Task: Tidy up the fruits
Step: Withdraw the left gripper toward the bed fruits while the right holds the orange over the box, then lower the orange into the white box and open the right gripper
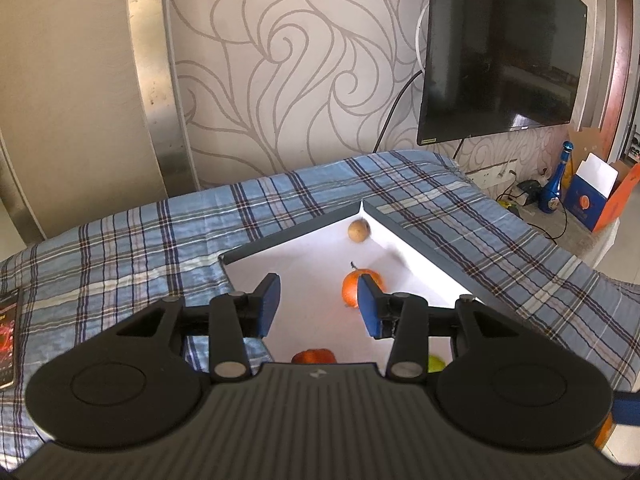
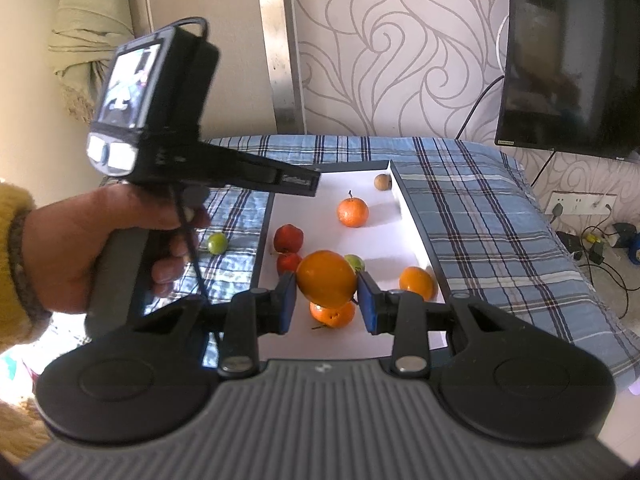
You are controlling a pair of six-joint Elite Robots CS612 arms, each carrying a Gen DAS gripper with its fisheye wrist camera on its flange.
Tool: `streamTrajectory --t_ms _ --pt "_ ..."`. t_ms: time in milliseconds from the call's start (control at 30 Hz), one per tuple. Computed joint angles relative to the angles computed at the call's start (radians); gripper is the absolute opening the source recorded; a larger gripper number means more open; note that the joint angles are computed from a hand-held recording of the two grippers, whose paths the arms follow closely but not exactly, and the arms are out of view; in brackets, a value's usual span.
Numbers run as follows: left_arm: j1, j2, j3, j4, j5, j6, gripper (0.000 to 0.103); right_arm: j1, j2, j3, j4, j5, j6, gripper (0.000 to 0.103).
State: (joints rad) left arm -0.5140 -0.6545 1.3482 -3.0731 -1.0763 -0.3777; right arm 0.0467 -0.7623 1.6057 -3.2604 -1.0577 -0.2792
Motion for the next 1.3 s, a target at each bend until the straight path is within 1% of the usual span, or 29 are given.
streamTrajectory --t_ms 400,833,1033,1300 --pt "-0.007 -0.03 0.052 -0.022 0.012 -0.029 0.048 0.001 0.013 -0.022 0.03 0.017 -0.02 0.036" --pt "-0.021 -0.054 0.091 -0.054 0.041 -0.025 0.049 -0.002 0.019 -0.039 0.05 0.045 -0.045 0.036" --pt "-0.027 -0.067 0.114 -0.054 0.048 -0.043 0.049 -0.002 0.024 -0.046 0.06 0.054 -0.058 0.036" --pt "-0.036 -0.087 0.15 -0.058 0.053 -0.054 0.049 0.0 0.039 -0.067 0.091 0.047 -0.066 0.036"
